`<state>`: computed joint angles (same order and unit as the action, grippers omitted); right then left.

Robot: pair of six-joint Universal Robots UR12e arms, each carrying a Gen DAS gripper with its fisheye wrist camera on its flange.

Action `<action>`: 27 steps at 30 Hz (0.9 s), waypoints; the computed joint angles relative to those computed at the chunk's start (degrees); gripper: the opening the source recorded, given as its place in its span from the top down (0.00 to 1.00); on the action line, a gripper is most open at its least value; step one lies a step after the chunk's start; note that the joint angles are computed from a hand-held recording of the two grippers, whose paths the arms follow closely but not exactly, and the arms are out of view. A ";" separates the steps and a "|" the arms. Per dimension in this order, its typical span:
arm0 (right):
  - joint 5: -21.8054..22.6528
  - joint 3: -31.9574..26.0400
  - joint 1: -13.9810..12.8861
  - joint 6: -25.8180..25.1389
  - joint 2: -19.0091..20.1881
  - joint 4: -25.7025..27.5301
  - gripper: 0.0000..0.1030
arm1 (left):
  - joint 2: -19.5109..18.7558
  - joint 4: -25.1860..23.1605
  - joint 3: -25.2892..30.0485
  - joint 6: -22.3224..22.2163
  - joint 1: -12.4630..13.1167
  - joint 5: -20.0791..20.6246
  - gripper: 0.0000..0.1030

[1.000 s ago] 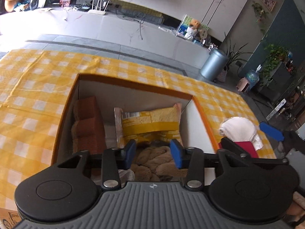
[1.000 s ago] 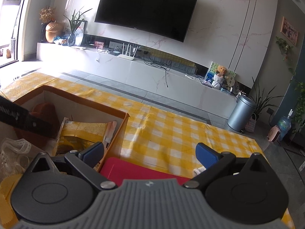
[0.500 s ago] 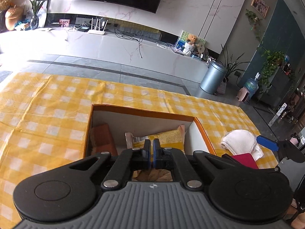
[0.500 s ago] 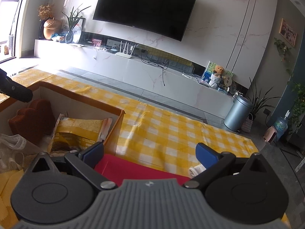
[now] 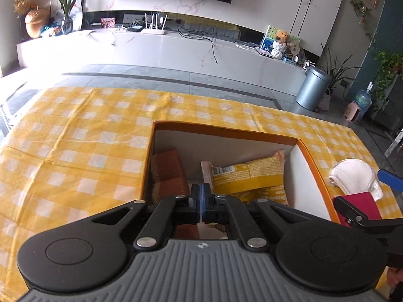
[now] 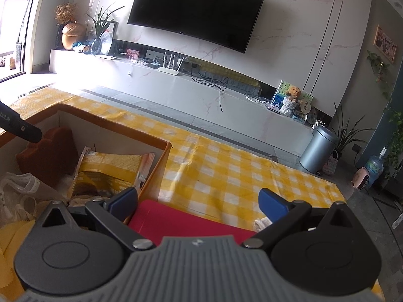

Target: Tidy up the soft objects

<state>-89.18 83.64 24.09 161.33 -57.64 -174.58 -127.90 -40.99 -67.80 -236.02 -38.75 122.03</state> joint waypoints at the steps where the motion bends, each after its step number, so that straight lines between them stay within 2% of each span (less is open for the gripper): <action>1: 0.06 -0.02 0.00 0.00 -0.02 0.08 0.03 | -0.11 -0.16 0.11 -0.18 0.06 -0.32 0.99; 5: 0.22 0.12 -0.01 -0.21 -0.06 -0.12 0.03 | -1.19 -5.17 2.08 -0.84 -0.08 0.89 0.99; 8: 0.29 0.20 0.00 0.10 -0.10 -0.30 0.03 | -1.57 -8.53 2.86 -2.91 0.51 -1.83 0.98; 11: 0.39 0.24 -0.02 0.23 -0.13 -0.39 0.03 | -2.89 -12.66 5.38 -2.09 0.67 -4.32 0.98; 13: 0.51 0.28 -0.03 0.18 -0.17 -0.37 0.03 | -3.54 -11.60 5.72 -1.72 1.09 -8.15 0.98; 15: 0.59 0.33 -0.02 0.15 -0.20 -0.36 0.03 | -3.51 -7.83 4.47 -2.56 1.67 -11.68 0.98; 17: 0.62 0.37 -0.04 0.05 -0.24 -0.37 0.03 | -3.45 -6.19 3.76 -3.67 1.89 -12.56 0.98; 20: 0.58 0.35 -0.08 0.10 -0.22 -0.61 0.03 | -3.14 -6.24 3.39 -4.48 1.69 -11.64 0.98; 23: 0.59 0.31 -0.21 0.69 -0.27 -0.77 0.03 | -2.41 -3.48 2.39 -3.98 1.21 -10.03 0.96; 26: 0.48 0.58 -0.32 1.12 -0.49 -1.43 0.03 | -2.32 -2.23 2.54 -3.34 0.13 -5.30 0.94; 27: 0.43 0.68 -0.36 1.22 -0.59 -1.71 0.03 | -2.50 -2.43 3.02 -2.95 -0.32 -3.00 0.90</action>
<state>-88.75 84.32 23.73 162.54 -58.23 -176.29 -130.40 -43.42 -64.78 -238.97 -39.07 119.03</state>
